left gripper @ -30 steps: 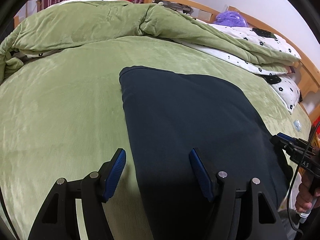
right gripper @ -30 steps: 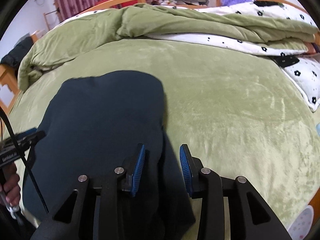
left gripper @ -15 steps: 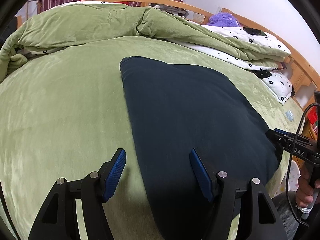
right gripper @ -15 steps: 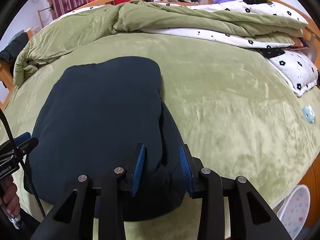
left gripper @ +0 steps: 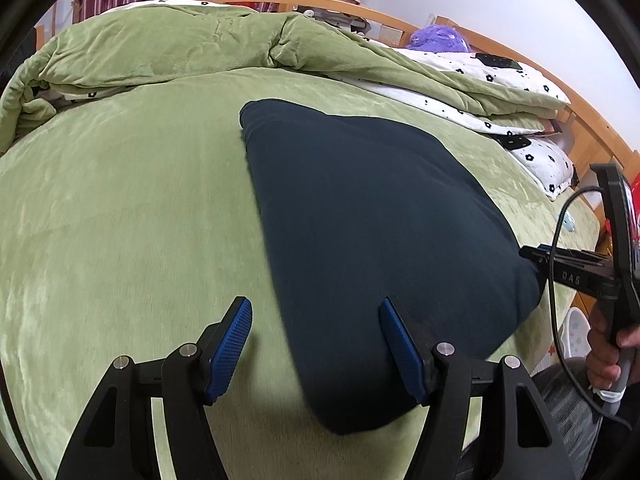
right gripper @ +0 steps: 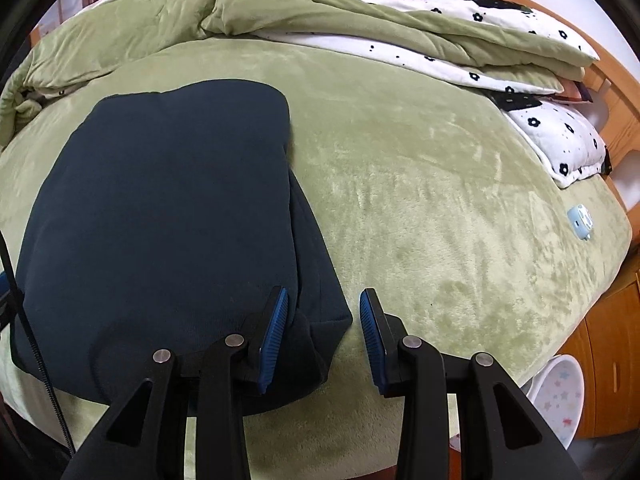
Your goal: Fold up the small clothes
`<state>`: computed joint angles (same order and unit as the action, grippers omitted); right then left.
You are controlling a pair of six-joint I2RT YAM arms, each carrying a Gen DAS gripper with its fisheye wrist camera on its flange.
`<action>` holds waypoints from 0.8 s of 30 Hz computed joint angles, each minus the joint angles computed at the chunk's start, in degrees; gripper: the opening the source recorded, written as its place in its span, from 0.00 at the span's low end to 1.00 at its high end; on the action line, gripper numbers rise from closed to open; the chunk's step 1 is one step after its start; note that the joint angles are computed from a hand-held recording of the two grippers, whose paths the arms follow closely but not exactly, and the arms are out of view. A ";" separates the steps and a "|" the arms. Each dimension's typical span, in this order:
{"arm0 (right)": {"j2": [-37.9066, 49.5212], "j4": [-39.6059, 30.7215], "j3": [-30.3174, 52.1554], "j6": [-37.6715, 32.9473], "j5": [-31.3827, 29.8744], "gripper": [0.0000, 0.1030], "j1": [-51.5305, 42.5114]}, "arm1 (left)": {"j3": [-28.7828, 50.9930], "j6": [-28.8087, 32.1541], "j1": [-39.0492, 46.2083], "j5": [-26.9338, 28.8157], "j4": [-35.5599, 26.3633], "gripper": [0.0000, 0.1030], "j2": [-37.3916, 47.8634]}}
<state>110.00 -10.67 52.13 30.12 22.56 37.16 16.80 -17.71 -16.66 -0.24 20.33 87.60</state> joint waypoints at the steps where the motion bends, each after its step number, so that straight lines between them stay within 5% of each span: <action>1: -0.15 0.20 -0.16 0.25 -0.21 0.35 -0.20 | -0.27 0.16 -0.05 0.02 -0.12 0.63 -0.33; 12: -6.96 8.12 -7.30 -0.29 -0.80 0.35 2.05 | -2.57 1.83 0.23 0.42 -0.16 0.63 -2.93; 19: -1.62 -2.25 -0.88 1.55 2.80 0.35 3.27 | -4.14 2.54 1.01 0.92 -3.02 0.63 -7.43; 24: -6.69 1.63 -6.23 3.09 0.73 0.35 1.91 | -5.82 3.94 3.09 1.30 -4.75 0.63 -10.41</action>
